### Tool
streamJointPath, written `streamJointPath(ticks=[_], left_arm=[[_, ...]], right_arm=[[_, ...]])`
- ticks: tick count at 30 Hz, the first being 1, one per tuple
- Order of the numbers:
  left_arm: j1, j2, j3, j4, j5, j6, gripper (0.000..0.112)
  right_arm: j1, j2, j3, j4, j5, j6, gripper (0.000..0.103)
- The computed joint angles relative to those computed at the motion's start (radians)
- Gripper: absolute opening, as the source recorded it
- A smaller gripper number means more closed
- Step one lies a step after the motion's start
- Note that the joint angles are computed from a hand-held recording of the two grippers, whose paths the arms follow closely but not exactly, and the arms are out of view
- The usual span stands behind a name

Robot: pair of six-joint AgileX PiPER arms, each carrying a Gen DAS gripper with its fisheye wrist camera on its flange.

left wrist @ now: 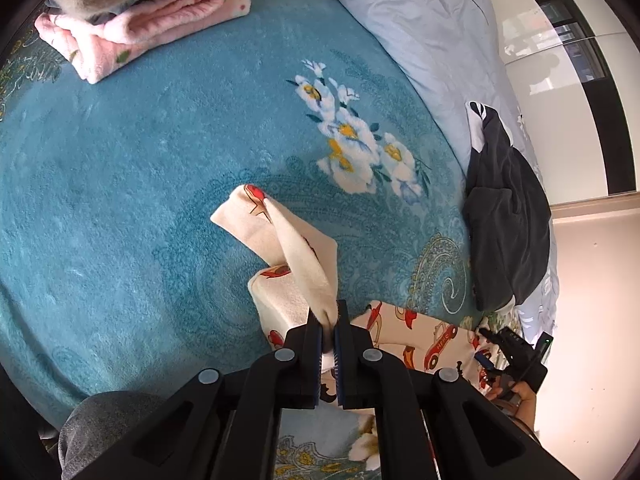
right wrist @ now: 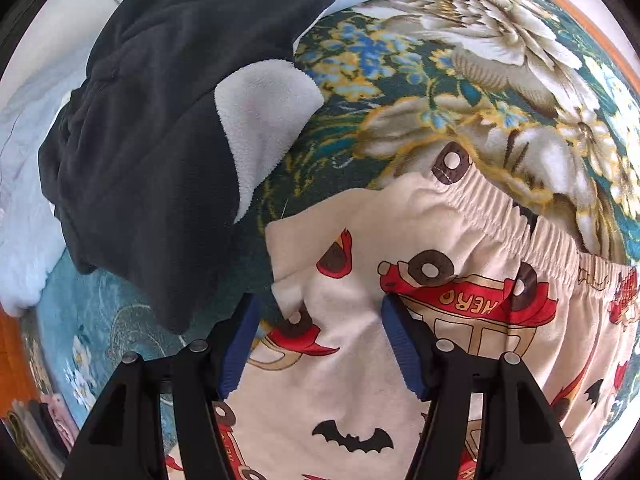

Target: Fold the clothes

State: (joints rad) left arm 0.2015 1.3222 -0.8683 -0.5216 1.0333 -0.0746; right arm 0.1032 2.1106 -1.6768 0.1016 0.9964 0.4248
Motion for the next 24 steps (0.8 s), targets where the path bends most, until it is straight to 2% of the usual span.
streamJointPath(ticks=[1,3,4,9,13,16,19,22,24], left_arm=[[0.001,0.002,0.002,-0.001,-0.001,0.003,0.005],[0.012,0.007,0.012,-0.017,0.0,0.021,0.005],[0.018,0.009,0.017,-0.022,0.003,0.029,0.005],[0.052,0.009,0.041,-0.034,0.007,0.073,0.005],[0.061,0.041,0.029,-0.025,0.01,0.058,0.005],[0.028,0.093,-0.032,-0.008,0.012,0.017,0.005],[-0.015,0.134,-0.186,-0.023,0.05,-0.022,0.005],[0.002,0.083,-0.337,-0.095,0.099,0.02,0.005],[0.012,0.075,-0.455,-0.148,0.122,0.044,0.005]], right_arm=[[0.005,0.0,-0.009,-0.045,0.035,0.0,0.026],[-0.027,-0.036,0.046,-0.015,0.026,-0.029,0.009],[-0.066,-0.059,0.086,0.058,0.012,-0.083,0.005],[-0.259,-0.294,0.382,0.327,-0.07,-0.345,0.003],[-0.398,-0.465,0.503,0.446,-0.023,-0.498,0.003],[-0.431,-0.487,0.436,0.494,0.023,-0.465,0.003],[-0.439,-0.509,0.308,0.533,0.091,-0.435,0.003],[-0.429,-0.532,0.119,0.561,0.149,-0.429,0.003],[-0.465,-0.578,0.05,0.627,0.176,-0.475,0.003]])
